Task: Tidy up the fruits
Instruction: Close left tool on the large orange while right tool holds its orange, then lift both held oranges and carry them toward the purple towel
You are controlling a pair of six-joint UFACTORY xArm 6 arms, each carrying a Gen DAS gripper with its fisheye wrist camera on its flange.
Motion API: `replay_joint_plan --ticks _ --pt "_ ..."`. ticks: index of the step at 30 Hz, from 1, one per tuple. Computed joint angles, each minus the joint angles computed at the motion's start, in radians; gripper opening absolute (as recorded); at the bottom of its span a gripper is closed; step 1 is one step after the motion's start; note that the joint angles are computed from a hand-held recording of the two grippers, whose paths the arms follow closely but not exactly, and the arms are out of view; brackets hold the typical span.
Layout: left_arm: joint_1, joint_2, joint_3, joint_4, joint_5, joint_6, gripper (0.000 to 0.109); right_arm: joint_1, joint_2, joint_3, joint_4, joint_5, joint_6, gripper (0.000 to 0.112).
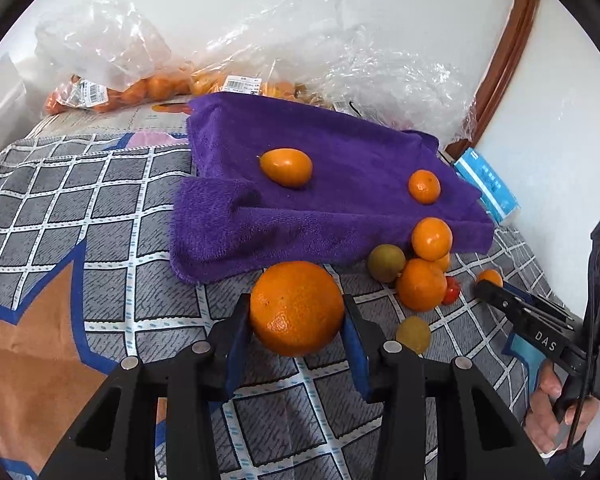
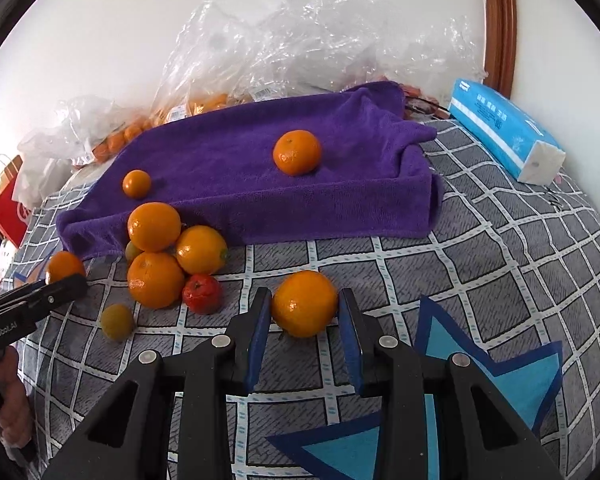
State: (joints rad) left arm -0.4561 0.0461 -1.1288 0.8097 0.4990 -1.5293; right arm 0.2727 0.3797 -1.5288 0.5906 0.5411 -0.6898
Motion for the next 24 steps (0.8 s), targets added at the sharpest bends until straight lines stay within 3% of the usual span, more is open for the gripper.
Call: replay_joint_plan --ticks 12,24 --pt "-0.012 -0.015 0.004 0.106 0.006 -0.086 0.040 0.005 -0.056 0.067 0.171 -0.045 -0.195 0.034" --pt "-0.031 -0.020 -0.008 0.187 0.039 -0.146 0.040 -0.008 -0.073 0.078 0.284 -0.041 -0.259 0.034"
